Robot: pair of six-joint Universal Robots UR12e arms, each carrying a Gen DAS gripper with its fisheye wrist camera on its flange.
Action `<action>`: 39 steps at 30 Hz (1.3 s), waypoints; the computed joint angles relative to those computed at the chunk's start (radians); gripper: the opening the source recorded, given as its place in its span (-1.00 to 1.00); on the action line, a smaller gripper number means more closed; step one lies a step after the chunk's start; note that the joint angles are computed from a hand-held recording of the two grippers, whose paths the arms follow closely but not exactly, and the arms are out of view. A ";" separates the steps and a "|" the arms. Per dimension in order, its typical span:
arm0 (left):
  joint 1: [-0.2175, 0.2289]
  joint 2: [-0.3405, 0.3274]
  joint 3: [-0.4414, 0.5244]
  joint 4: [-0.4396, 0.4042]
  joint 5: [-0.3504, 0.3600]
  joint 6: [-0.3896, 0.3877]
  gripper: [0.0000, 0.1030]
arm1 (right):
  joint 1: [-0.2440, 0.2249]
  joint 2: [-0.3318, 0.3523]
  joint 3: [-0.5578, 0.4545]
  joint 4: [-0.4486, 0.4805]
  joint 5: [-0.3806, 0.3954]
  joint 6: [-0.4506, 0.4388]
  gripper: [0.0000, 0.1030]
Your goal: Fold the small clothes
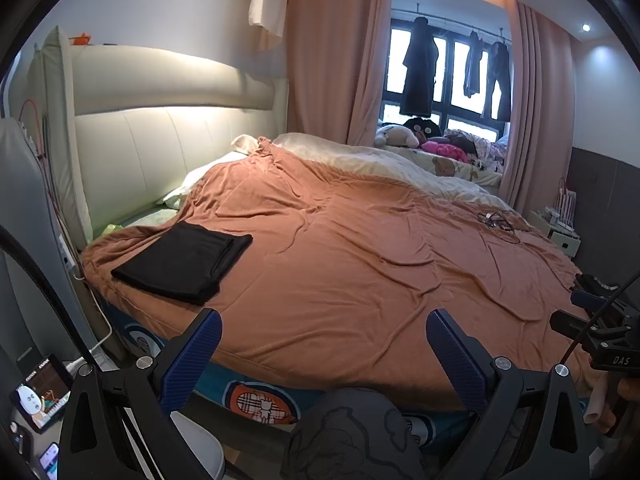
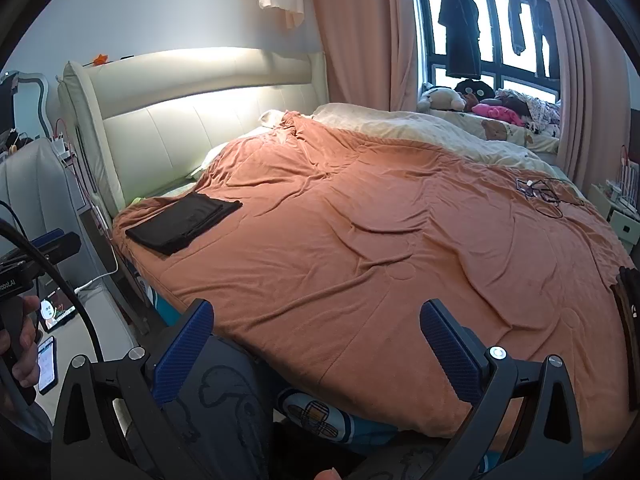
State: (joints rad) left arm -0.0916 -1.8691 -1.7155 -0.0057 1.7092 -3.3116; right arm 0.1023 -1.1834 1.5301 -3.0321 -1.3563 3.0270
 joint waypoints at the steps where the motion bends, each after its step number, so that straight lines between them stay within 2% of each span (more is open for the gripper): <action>1: -0.001 0.000 -0.001 0.002 0.001 0.000 0.99 | 0.000 -0.001 0.000 0.000 0.001 0.000 1.00; 18: -0.017 0.019 -0.021 0.023 0.027 0.008 0.99 | -0.010 -0.021 0.039 -0.042 0.010 0.005 1.00; 22: -0.017 0.030 -0.030 0.032 0.010 0.010 0.99 | -0.010 -0.027 0.050 -0.055 0.004 0.008 1.00; 39: -0.026 0.058 -0.060 0.078 0.014 0.027 0.99 | -0.011 -0.058 0.117 -0.133 0.003 0.008 1.00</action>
